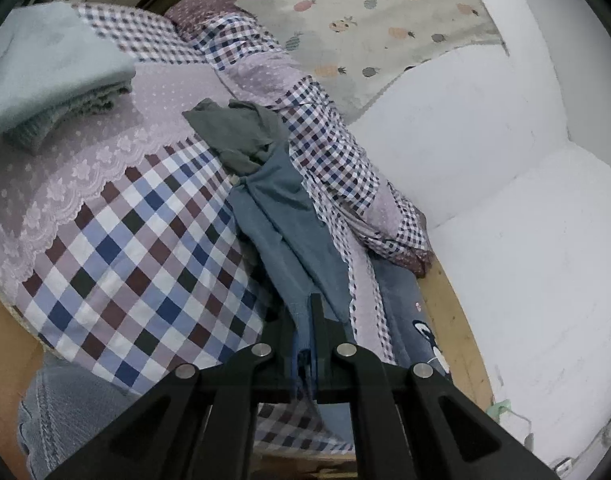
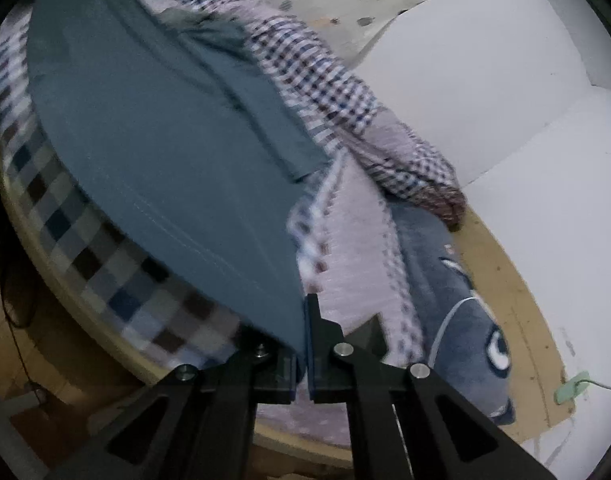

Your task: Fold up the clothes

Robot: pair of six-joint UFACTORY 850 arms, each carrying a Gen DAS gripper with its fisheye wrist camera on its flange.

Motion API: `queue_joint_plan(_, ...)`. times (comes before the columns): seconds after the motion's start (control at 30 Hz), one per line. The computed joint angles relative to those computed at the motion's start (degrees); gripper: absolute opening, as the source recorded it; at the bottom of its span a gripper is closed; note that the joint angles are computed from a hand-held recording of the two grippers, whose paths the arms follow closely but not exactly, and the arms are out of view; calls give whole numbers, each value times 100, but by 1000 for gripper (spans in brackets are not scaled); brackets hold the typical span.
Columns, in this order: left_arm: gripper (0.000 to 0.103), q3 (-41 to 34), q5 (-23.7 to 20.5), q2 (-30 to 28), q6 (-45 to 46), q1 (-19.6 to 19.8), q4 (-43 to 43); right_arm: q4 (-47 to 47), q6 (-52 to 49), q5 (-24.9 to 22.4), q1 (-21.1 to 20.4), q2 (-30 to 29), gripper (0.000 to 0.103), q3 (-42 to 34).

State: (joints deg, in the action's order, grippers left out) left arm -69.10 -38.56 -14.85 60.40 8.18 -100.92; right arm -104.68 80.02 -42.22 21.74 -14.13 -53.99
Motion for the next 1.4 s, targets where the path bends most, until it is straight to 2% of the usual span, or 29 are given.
queue_joint_plan(0.17, 2, -25, 285, 240, -110, -83, 624, 87, -133, 25, -164, 661, 1, 9)
queue_joint_plan(0.3, 2, 44, 207, 403, -212, -98, 865, 208, -34, -79, -204, 1130, 0, 50)
queue_joint_plan(0.43, 2, 46, 254, 457, -349, -203, 1228, 187, 306, 170, -427, 1549, 0, 85)
queue_joint_plan(0.6, 2, 59, 147, 466, -363, -243, 1149, 65, 446, 521, -424, 1554, 1, 250)
queue_joint_plan(0.63, 2, 43, 91, 456, -363, -241, 1126, 33, 545, 552, -355, 1498, 2, 279)
queue_joint_plan(0.67, 2, 20, 72, 458, -366, -251, 1145, -42, 678, 564, -232, 1386, 8, 298)
queue_joint_plan(0.7, 2, -6, 65, 460, -377, -263, 1180, -122, 814, 578, -111, 1266, 27, 310)
queue_joint_plan(0.73, 2, -48, 45, 455, -409, -272, 1236, -205, 952, 595, 6, 1141, 38, 313)
queue_joint_plan(0.77, 2, -90, 25, 450, -439, -280, 1291, -319, 1112, 639, 131, 1011, 55, 309)
queue_joint_plan(0.8, 2, -132, 3, 444, -468, -288, 1344, -518, 1334, 745, 279, 878, 64, 297)
queue_joint_plan(0.87, 2, -226, -63, 417, -532, -295, 1442, -889, 1656, 794, 605, 550, 72, 208)
queue_joint_plan(1.03, 2, -444, -270, 345, -671, -290, 1620, -1636, 2066, 755, 1363, -446, 76, -306)
queue_joint_plan(1.1, 2, -501, -347, 320, -676, -280, 1612, -1692, 2011, 514, 1555, -867, 78, -574)
queue_joint_plan(1.27, 2, -544, -449, 303, -619, -239, 1489, -1282, 1689, -61, 1573, -1682, 78, -1169)
queue_joint_plan(1.4, 2, -560, -481, 260, -565, -188, 1321, -733, 1208, -687, 1418, -2189, 78, -1466)
